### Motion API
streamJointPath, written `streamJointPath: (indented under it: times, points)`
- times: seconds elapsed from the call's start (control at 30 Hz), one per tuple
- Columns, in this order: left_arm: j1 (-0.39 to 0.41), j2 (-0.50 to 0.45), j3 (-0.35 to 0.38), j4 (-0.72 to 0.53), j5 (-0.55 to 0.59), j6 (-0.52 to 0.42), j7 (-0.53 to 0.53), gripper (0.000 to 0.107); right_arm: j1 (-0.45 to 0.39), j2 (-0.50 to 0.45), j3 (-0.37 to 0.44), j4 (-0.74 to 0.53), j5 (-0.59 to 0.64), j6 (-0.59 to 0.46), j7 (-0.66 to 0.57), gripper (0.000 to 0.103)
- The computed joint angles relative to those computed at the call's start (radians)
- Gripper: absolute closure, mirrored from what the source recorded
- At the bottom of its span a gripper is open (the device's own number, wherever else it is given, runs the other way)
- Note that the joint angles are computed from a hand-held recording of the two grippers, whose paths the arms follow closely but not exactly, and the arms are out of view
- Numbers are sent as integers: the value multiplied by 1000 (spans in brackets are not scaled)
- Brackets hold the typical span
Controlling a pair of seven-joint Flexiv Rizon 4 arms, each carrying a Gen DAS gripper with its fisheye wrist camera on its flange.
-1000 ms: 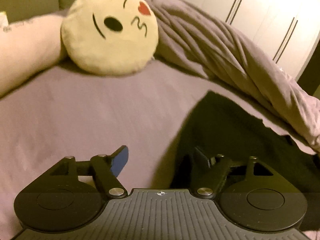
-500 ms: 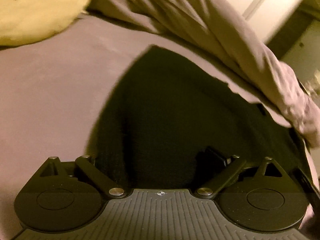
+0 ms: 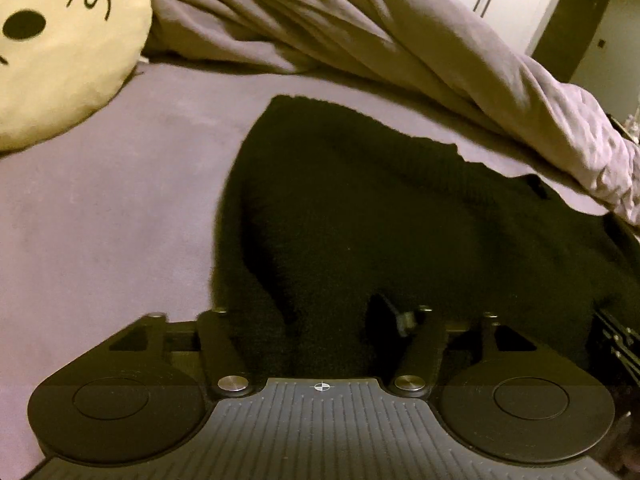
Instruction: Fold small clothes
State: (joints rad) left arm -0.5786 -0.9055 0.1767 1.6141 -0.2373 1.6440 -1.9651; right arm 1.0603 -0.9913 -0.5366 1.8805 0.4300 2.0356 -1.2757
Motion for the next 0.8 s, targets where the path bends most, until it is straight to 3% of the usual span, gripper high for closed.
streamJointPath:
  times: [0.07,0.13,0.2,0.3,0.4,0.5,0.63,0.8]
  points:
    - [-6,-9,6,-8,-7,4,-10,38,11,-7,-11,-3,3,-10,-1,86]
    - [-21,-8,22,-10,-15,-1,-25,50,22,-18,-25,-4,5,-12,2,86]
    - [-14,4,10,-3,-10,5,-25,72,11,-19,-12,-4,1,1,7,86]
    - [-34,23,29,-9,-7,-32,-29,77,-33,-3,37,-7,-12,25,6,86]
    - [-68,42,61,-26,15,-52,-51,79,-38,1,45,-10,-1,27,-7,86]
    - [-61,67,20,-51,36,-48,-47,80,-6,-5,13,-8,23,17,-15,86]
    - [-106,58,18,-173,78,-104,-39,80,-110,89,149,43,50,120,13,87]
    - [-162,-79,22,-457,119,-214,-78,75,-194,182,265,166,162,252,29,84]
